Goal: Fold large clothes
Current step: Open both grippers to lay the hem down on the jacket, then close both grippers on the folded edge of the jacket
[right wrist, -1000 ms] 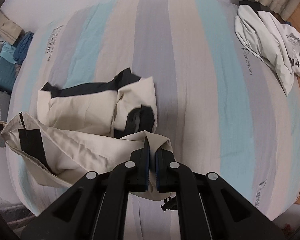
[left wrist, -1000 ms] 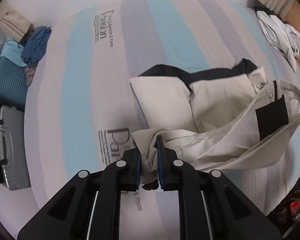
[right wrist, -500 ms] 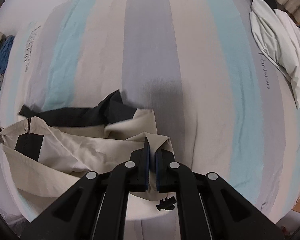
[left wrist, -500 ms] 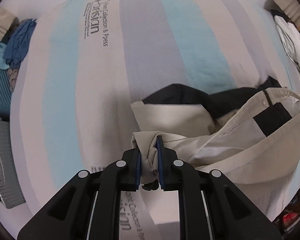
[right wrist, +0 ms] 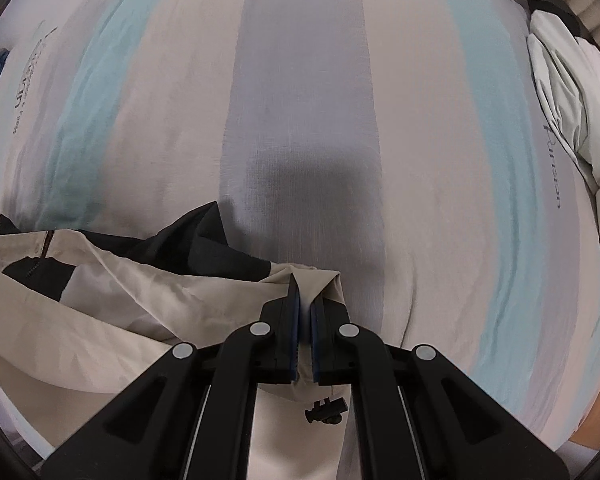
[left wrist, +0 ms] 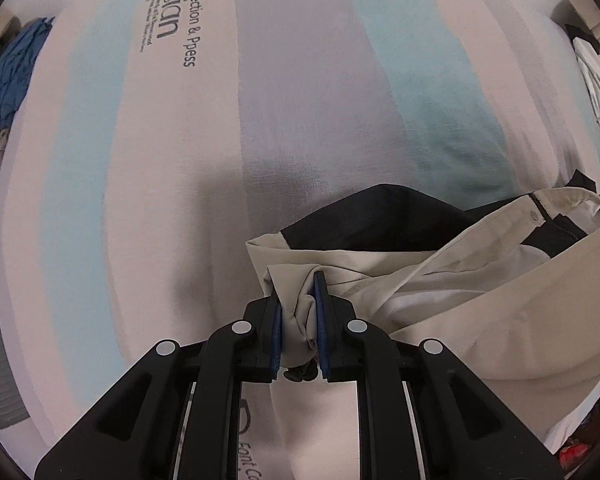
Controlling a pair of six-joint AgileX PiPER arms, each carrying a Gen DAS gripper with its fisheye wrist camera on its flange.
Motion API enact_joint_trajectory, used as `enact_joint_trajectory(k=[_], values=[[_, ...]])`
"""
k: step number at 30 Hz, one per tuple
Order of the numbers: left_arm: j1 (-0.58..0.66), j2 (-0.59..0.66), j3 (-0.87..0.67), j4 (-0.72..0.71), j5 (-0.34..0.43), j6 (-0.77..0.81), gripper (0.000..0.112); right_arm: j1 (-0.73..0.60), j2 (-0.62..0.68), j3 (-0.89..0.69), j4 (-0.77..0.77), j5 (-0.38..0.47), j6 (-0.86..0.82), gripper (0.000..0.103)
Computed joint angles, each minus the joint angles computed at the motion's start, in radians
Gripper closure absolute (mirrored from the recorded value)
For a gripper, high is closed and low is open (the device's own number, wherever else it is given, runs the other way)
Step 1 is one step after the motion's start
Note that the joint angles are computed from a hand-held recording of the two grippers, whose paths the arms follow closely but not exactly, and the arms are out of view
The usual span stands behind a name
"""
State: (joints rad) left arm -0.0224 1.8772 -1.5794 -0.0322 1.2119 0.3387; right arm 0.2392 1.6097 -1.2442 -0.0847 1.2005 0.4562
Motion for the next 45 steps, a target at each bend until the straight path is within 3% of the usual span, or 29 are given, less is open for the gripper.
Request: enact_joint_trajectory(k=[10,11,13,15,17,18,20,22,25,33,39,45], values=[[0.005,-0.028,0.086,-0.017,-0.105,0.002,0.097,0.034,0.022,0.043,-0.043,-0.056,0.041,0.099],[0.015,-0.045,0.106,-0.031,-0.118,0.004,0.094,0.042,0.019,0.046,-0.051,-0.059,0.052,0.097],[0.046,-0.087,0.146,-0.072,-0.136,0.013,0.077,0.063,0.007,0.057,-0.064,-0.074,0.082,0.095],[0.073,-0.154,0.205,-0.098,-0.181,0.002,0.040,0.068,-0.029,0.086,-0.060,-0.104,0.076,0.085],[0.099,-0.219,0.248,-0.153,-0.208,0.032,0.032,0.074,-0.081,0.126,-0.044,-0.145,0.075,0.062],[0.101,-0.253,0.270,-0.161,-0.218,0.048,0.028,0.089,-0.104,0.141,-0.060,-0.152,0.092,0.056],[0.094,-0.309,0.311,-0.170,-0.231,0.076,0.027,0.154,-0.153,0.152,-0.152,-0.158,0.180,0.037],[0.077,-0.352,0.340,-0.162,-0.228,0.080,0.027,0.198,-0.197,0.153,-0.179,-0.168,0.215,0.033],[0.085,-0.414,0.377,-0.193,-0.189,0.115,0.025,0.252,-0.230,0.147,-0.193,-0.152,0.240,0.032],[0.134,-0.529,0.474,-0.220,-0.134,0.147,0.019,0.603,-0.214,0.006,-0.140,-0.029,0.417,0.032],[0.240,-0.525,0.535,-0.259,-0.116,0.267,0.019,0.760,-0.104,-0.062,-0.070,-0.086,0.576,0.039],[0.332,-0.453,0.568,-0.297,-0.113,0.377,0.017,0.764,0.013,-0.032,-0.067,-0.143,0.612,0.039]])
